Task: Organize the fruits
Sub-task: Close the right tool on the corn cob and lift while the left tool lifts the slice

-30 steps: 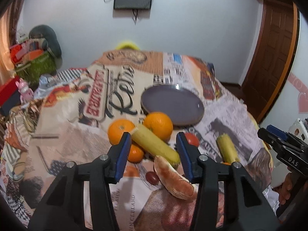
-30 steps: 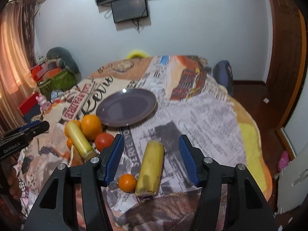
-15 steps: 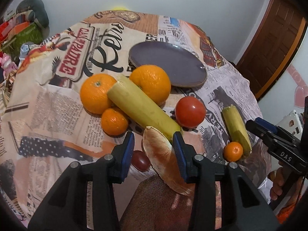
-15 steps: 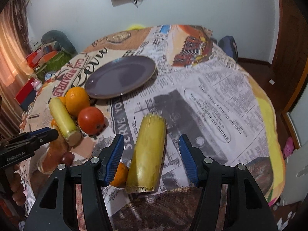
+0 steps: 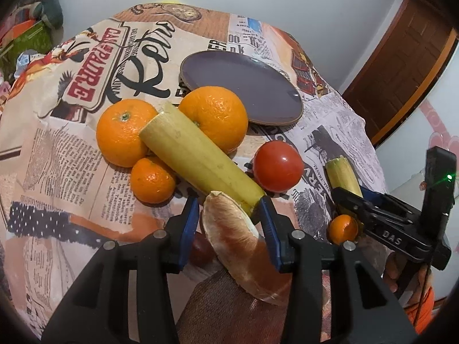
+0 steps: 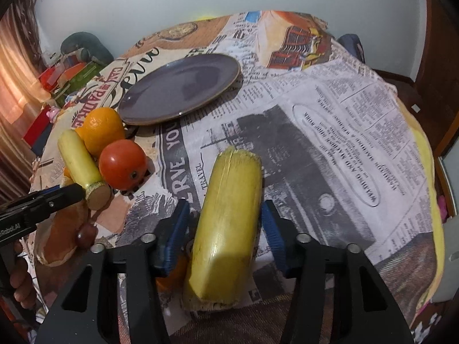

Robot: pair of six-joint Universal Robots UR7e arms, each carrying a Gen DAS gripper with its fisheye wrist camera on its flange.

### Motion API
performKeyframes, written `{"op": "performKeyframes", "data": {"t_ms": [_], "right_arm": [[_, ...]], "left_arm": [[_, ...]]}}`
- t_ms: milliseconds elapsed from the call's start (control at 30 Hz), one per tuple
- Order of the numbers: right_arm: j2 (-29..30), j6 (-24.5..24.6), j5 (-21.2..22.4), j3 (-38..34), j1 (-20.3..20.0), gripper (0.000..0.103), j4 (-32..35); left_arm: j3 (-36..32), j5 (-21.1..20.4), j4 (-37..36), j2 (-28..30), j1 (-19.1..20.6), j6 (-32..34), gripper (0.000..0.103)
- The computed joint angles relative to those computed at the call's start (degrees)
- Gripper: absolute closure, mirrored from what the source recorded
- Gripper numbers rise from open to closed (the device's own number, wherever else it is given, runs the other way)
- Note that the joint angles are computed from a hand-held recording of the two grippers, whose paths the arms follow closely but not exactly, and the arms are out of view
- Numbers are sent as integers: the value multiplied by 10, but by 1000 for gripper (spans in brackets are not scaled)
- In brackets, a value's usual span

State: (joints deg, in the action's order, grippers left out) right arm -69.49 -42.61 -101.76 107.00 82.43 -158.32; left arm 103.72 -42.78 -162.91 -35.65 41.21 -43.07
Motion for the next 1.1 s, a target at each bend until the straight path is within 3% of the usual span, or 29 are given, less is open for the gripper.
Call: {"op": "performKeyframes", "data": {"t_ms": [300,433,1100], "right_arm": [[-3,8,7,0,-4,64,0],[-10,9,13,5,-5,66,-2],[-61,-15,71,39,14,67,-55]], "left_arm": [[-2,13,16,-2,-7,-3,72],[3,25,17,-8,-17,-3,85],[24,100,-41,-32,-89,46,90]]}}
